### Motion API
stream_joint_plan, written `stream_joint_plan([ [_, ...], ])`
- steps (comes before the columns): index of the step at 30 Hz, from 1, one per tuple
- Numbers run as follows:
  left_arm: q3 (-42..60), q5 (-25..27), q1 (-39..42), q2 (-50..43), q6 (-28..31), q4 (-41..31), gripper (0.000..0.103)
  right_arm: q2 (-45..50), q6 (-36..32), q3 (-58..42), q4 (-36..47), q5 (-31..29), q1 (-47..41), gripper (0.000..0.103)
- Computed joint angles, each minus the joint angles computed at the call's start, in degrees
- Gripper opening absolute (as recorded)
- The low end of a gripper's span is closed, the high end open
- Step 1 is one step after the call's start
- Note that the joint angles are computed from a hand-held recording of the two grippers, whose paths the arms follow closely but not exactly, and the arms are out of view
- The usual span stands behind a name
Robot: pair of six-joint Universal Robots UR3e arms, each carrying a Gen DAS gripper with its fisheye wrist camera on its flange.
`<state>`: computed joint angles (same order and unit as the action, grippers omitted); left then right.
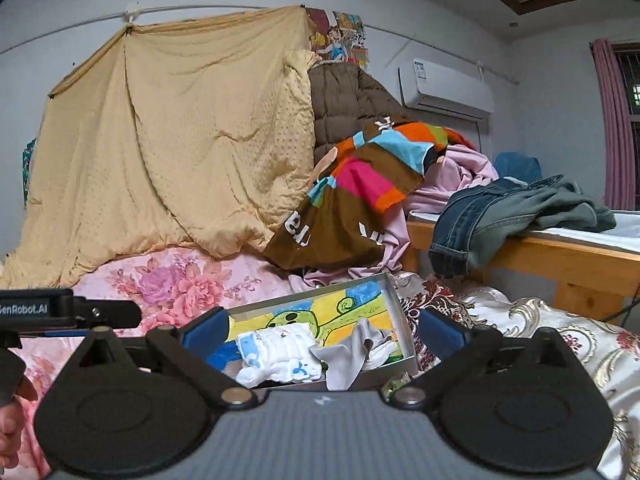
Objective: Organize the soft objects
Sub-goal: 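Withdraw both tools from the tray and move the left tool toward the striped towel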
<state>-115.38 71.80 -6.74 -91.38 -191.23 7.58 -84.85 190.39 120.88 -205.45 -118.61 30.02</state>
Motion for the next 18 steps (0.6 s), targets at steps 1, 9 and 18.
stream_joint_plan([
  [1,-1.62,0.30,0.01,1.95,0.32,-0.09,0.102,-0.87,0.34,0.79,0.10,-0.77,0.87,0.103],
  [9,-11.31,-0.64,0.87,16.93,-0.33,-5.70,0.102,-8.09,2.13,8.36,1.70,-6.91,8.20,0.103],
  [18,-19.75,6.76,-5.92,27.39,0.66,-7.41,0.102,-13.01,5.77,17.43,1.53,-11.49,16.46,0.103],
])
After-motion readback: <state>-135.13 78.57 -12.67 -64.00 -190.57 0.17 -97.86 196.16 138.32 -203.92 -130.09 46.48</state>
